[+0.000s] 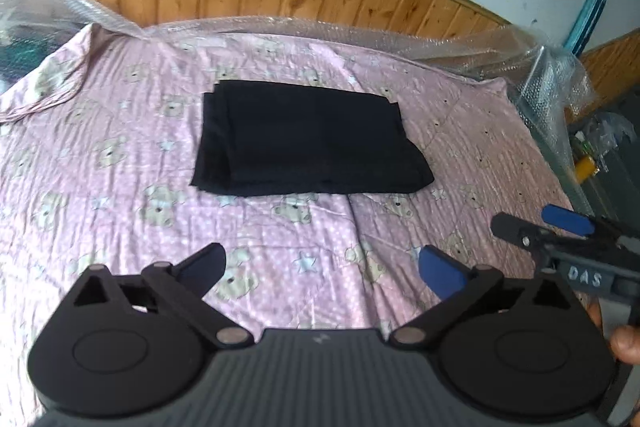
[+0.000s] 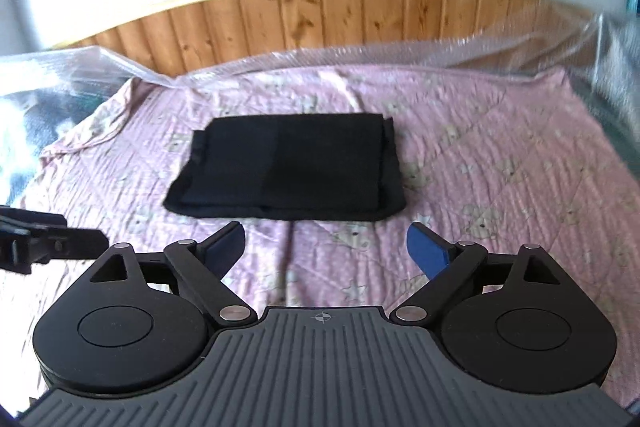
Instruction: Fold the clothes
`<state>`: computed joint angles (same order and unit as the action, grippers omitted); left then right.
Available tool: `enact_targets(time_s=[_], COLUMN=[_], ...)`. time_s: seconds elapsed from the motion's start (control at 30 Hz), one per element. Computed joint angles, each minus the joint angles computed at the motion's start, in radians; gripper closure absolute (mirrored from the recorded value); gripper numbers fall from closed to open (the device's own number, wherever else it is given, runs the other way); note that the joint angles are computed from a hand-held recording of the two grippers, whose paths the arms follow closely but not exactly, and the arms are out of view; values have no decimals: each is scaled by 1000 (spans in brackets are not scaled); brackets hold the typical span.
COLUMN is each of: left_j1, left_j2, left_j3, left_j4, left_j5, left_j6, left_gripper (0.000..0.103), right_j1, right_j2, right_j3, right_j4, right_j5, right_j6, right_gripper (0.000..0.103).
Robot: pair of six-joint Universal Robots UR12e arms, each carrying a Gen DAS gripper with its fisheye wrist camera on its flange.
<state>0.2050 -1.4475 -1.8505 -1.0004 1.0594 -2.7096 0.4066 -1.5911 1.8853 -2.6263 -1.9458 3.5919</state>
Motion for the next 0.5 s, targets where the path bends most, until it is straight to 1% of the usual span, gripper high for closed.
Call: enact_targets(time_s=[0.13, 0.23, 0.33, 0.5], left_j1=[23, 32, 31, 10], left_j2=[34, 53, 57, 59], left_j3=[-18, -28, -30, -37], left_j4=[-2, -11, -25, 3], left_j5=[-7, -2, 1, 15], left_j6=[40, 56, 58, 31], left_gripper=[0, 0, 0, 0], right_j1=[62, 90, 95, 81], right_j2=[-6, -8, -13, -25], right_j3=[-21, -29, -24, -10], right_j4=[46, 63, 65, 71], right_j5=[-64, -88, -87, -69], right_j6=[17, 31, 52, 54], right_gripper=[11, 10, 9, 9])
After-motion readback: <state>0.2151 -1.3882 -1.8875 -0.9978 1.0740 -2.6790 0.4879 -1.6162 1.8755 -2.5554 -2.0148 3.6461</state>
